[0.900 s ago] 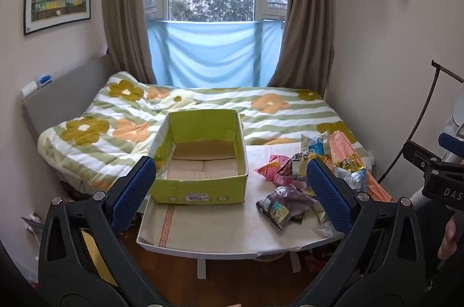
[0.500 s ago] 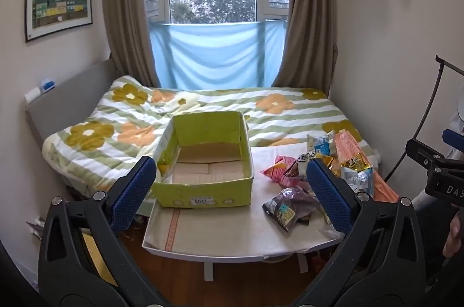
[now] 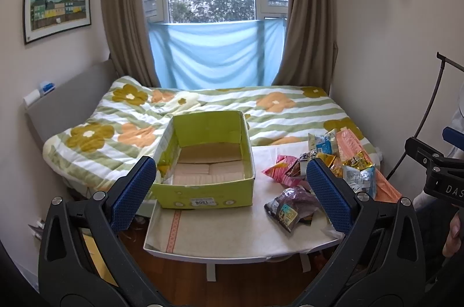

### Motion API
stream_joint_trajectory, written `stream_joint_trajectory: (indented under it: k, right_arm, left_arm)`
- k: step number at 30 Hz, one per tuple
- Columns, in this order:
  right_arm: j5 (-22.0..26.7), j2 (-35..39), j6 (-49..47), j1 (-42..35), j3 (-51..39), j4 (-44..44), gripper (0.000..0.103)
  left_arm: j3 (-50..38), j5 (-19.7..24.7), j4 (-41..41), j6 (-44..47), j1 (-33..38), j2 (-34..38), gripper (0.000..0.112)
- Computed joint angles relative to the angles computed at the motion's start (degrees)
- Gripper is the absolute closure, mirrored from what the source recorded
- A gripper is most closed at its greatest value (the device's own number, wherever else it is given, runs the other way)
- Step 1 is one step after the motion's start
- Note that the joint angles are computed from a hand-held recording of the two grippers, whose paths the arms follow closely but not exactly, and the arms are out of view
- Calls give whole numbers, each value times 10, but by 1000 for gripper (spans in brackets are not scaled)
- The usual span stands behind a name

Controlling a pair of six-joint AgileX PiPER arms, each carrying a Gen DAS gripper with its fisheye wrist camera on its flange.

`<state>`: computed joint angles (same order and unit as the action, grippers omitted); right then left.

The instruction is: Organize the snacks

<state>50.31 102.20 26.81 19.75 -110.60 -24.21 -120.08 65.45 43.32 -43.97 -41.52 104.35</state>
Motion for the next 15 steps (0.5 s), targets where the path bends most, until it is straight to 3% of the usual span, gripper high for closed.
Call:
stream_joint_trajectory:
  k: [15]
  right_arm:
    - [3, 22, 5, 4, -20, -8, 0]
  left_arm:
    - [16, -18, -21, 3, 13, -6, 9]
